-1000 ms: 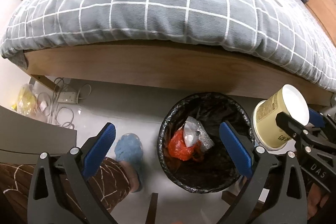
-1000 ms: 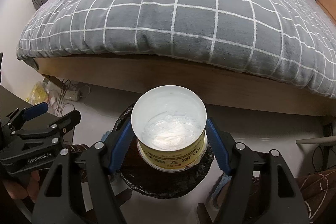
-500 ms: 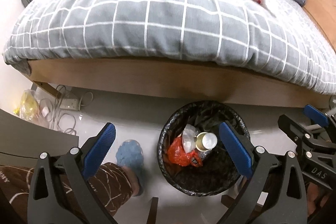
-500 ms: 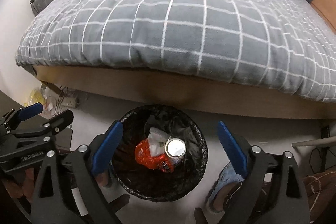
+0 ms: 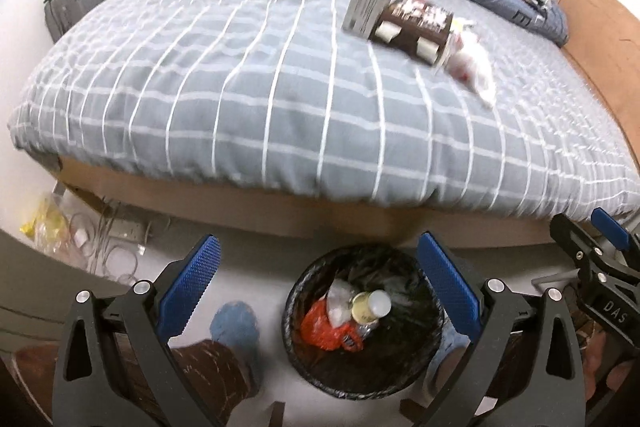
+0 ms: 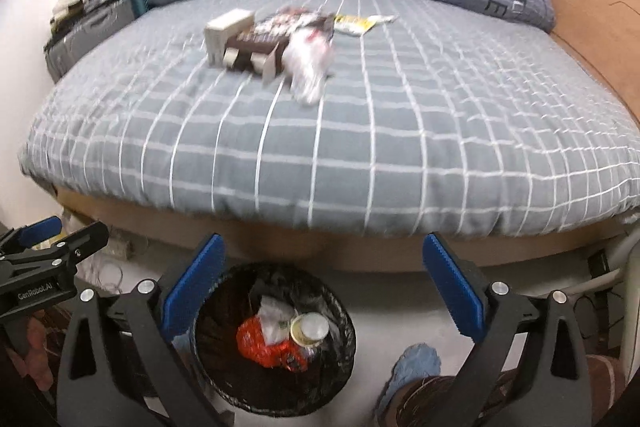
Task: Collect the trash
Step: 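Move the left tool to the white box while the right tool reaches the clear plastic bag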
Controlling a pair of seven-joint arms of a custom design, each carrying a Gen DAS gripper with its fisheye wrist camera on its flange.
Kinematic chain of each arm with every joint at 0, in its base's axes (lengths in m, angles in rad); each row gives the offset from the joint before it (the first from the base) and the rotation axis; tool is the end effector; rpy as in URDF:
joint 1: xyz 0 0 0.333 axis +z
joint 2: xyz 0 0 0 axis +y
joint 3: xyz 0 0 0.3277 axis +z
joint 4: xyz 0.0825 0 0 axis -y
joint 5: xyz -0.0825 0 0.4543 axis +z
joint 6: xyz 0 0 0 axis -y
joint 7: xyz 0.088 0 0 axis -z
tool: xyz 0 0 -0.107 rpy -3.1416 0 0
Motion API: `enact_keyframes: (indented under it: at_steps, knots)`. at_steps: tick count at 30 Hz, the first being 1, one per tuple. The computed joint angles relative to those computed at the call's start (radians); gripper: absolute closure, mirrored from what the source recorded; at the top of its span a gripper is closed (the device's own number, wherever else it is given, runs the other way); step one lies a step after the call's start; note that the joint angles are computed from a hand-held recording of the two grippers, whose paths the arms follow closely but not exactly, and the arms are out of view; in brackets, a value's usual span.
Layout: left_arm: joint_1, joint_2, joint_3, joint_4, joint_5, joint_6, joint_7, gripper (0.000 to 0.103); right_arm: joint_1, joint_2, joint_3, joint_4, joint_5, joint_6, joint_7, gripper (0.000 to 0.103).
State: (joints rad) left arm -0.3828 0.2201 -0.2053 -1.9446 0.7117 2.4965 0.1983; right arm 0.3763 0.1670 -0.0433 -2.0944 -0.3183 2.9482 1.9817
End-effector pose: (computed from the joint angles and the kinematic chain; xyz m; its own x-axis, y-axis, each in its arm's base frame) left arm 0.5764 -0.3826 0.3785 0.2624 -0.9610 0.0878 -0.8004 -0.2676 -0.5365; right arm 0.6284 0.2400 0.3871 0.2180 -0.9759 -0.0098 -0.7483 -0.1607 -0.6436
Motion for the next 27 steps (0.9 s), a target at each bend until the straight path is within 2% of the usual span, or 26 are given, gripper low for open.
enact_keyframes:
  at_steps: [9, 15, 21, 27]
  knots:
    - [0.005, 0.054, 0.022, 0.133, 0.029, -0.011, 0.064, 0.006, -0.028, 0.043, 0.006, 0.119, 0.087, -0.002, -0.099, 0.01]
    - [0.011, 0.134, 0.044, 0.272, 0.005, -0.018, 0.146, 0.006, -0.025, 0.137, 0.006, 0.278, 0.152, -0.039, -0.187, 0.011]
    - [0.004, 0.265, 0.079, 0.483, -0.018, -0.064, 0.269, 0.006, -0.018, 0.251, -0.002, 0.447, 0.202, -0.092, -0.262, 0.011]
    - [0.006, 0.478, 0.108, 0.781, -0.102, -0.133, 0.426, 0.006, -0.042, 0.42, 0.021, 0.674, 0.284, -0.191, -0.352, 0.014]
